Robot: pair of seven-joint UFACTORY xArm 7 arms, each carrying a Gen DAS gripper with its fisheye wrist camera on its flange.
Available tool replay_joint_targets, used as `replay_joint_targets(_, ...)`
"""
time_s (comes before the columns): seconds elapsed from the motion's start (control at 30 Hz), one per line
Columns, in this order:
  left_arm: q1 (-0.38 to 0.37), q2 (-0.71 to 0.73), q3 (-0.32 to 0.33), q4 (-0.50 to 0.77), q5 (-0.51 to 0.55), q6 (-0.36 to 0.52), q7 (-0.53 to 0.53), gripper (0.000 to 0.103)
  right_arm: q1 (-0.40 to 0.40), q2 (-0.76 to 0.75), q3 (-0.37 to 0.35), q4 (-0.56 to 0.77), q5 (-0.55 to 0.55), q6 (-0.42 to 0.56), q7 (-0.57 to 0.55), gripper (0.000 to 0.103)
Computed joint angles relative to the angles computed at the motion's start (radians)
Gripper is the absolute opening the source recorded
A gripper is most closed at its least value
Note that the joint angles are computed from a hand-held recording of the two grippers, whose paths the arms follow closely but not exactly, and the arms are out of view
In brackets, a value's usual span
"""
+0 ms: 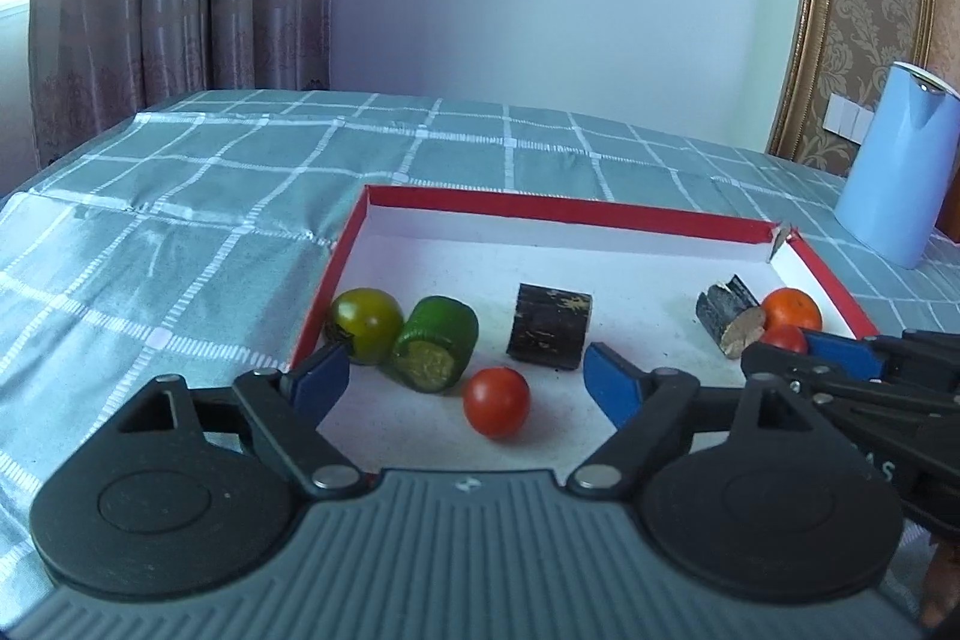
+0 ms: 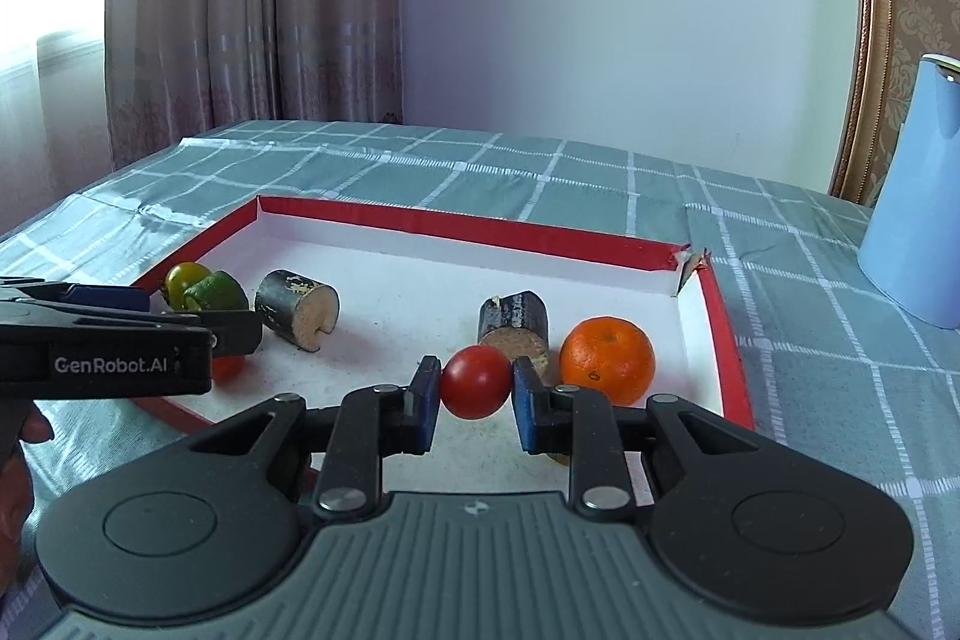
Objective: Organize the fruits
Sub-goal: 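Lower the left tool's tomato into the box and open while the right releases its tomato there, then move the right tool out and grasp the brown round fruit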
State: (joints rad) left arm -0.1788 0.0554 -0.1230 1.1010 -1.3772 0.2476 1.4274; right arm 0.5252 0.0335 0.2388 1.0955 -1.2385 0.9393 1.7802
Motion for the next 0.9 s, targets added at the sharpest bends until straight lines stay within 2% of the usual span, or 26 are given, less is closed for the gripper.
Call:
replay_joint_targets(0.17, -0.001, 0.000, -0.002, -0.001, -0.010, -0.012, 0.011, 0.087, -0.019, 0.023, -0.020, 0.018, 0.039, -0.060, -0.022, 0.025)
replay_joint_targets(0.47, -0.003, 0.002, -0.004, -0.003, 0.007, -0.024, -0.003, 0.088, -0.017, 0.042, -0.033, 0.034, 0.080, -0.066, -0.043, 0.025)
replay_joint_targets(0.7, -0.001, 0.005, -0.005, -0.003, 0.015, -0.027, -0.012, 0.092, -0.020, 0.031, -0.038, 0.017, 0.078, -0.092, -0.031, 0.032)
replay_joint_targets(0.77, -0.001, 0.005, -0.005, -0.004, 0.017, -0.025, -0.014, 0.092, -0.020, 0.027, -0.036, 0.012, 0.059, -0.090, -0.012, 0.045)
replay_joint_targets(0.8, 0.000, 0.004, -0.005, -0.004, 0.014, -0.023, -0.011, 0.092, -0.015, 0.026, -0.032, 0.010, 0.046, -0.072, 0.003, 0.064)
replay_joint_targets(0.83, 0.000, 0.002, -0.006, -0.005, 0.005, -0.024, -0.003, 0.092, -0.010, 0.025, -0.027, 0.010, 0.028, -0.051, 0.023, 0.076)
replay_joint_targets(0.9, 0.000, 0.000, -0.006, -0.005, -0.017, -0.029, 0.015, 0.093, -0.006, 0.017, -0.023, 0.002, -0.001, -0.038, 0.056, 0.077)
